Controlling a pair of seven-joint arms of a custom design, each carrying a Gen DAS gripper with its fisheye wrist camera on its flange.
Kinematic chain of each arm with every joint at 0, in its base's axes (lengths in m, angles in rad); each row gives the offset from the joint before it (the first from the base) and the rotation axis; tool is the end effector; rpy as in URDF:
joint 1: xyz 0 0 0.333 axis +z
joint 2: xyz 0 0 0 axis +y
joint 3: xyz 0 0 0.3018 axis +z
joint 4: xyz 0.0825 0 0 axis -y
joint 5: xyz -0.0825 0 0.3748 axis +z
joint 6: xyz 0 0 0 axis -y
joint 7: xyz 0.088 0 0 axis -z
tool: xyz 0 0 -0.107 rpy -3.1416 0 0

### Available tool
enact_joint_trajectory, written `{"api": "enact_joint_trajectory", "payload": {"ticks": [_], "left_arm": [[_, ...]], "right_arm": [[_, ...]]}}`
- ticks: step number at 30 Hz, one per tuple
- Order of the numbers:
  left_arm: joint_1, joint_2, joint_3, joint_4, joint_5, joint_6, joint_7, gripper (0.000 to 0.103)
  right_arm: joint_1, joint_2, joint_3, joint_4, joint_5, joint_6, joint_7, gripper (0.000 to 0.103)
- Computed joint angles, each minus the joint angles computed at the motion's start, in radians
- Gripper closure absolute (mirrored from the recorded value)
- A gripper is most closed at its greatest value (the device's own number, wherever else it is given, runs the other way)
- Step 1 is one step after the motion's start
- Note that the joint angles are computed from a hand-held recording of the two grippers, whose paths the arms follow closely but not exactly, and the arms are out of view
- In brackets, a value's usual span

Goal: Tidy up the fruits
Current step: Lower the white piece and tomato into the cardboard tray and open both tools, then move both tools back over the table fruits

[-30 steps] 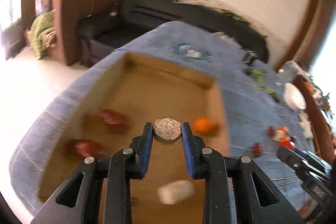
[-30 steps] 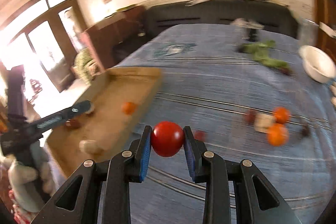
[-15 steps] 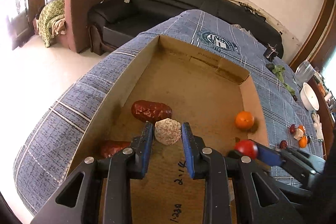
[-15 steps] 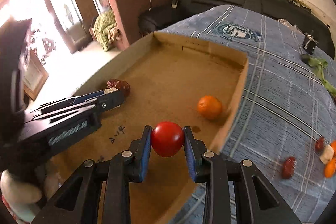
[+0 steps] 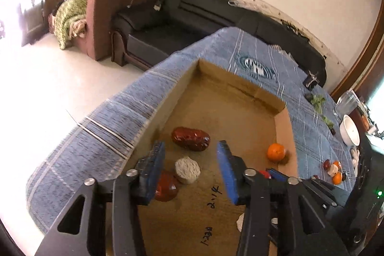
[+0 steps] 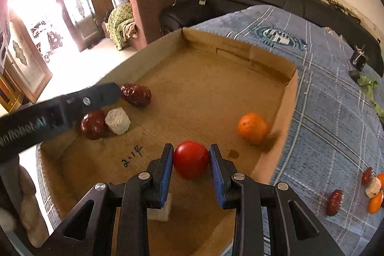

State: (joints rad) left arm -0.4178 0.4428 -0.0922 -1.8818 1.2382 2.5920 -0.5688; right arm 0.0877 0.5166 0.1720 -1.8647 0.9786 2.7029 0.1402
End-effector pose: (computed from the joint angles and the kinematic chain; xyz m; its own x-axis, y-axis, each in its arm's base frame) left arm 0.5499 -0.3240 0.2864 0.4905 -0.8311 0.2620 -0.5602 -0.5310 -0.6357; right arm 0.6328 0.1305 0.2578 0.7447 -0.6590 -0.1056 -0.5710 -0.5472 -0.6120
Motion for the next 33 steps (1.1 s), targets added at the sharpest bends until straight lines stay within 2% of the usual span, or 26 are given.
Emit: {"api": "enact_joint_trajectory", "payload": {"ticks": [3, 6, 9, 14, 21, 23, 27, 33], "left_arm": [[-0.020, -0.023, -0.008, 0.000, 0.002, -0.053, 0.010, 0.043], [-0.031, -0.034, -0.019, 0.013, 0.024, -0.063, 0.014, 0.037], [-0.044, -0.041, -0.029, 0.031, 0.049, -0.057, 0.016, 0.036], [-0.077, -0.042, -0.045, 0.075, 0.083, -0.063, 0.031, 0.035], [-0.139, -0.021, -0.062, 0.152, 0.113, -0.066, 0.068, 0.031], [-0.151, -0.002, -0.063, 0.186, 0.104, -0.066, 0.107, 0.030], [-0.173, 0.065, -0.053, 0.285, 0.049, -0.077, 0.206, 0.030], [-0.157, 0.259, -0.061, 0.511, -0.148, -0.007, 0.457, 0.030]], "right_arm": [[-0.034, -0.039, 0.014, -0.028, 0.064, -0.019, -0.036, 0.067], [-0.075, -0.085, 0.006, -0.055, 0.159, -0.055, -0.071, 0.056], [-0.102, -0.125, -0.025, -0.082, 0.237, -0.095, -0.089, 0.050], [-0.153, -0.182, -0.098, -0.125, 0.329, -0.135, -0.079, 0.050], [-0.214, -0.270, -0.184, -0.200, 0.450, -0.105, -0.143, 0.049], [-0.237, -0.279, -0.211, -0.196, 0.462, -0.091, -0.154, 0.049], [-0.272, -0.245, -0.235, -0.135, 0.499, -0.037, -0.175, 0.041], [-0.319, -0.100, -0.225, 0.034, 0.355, -0.051, -0.010, 0.041]]}}
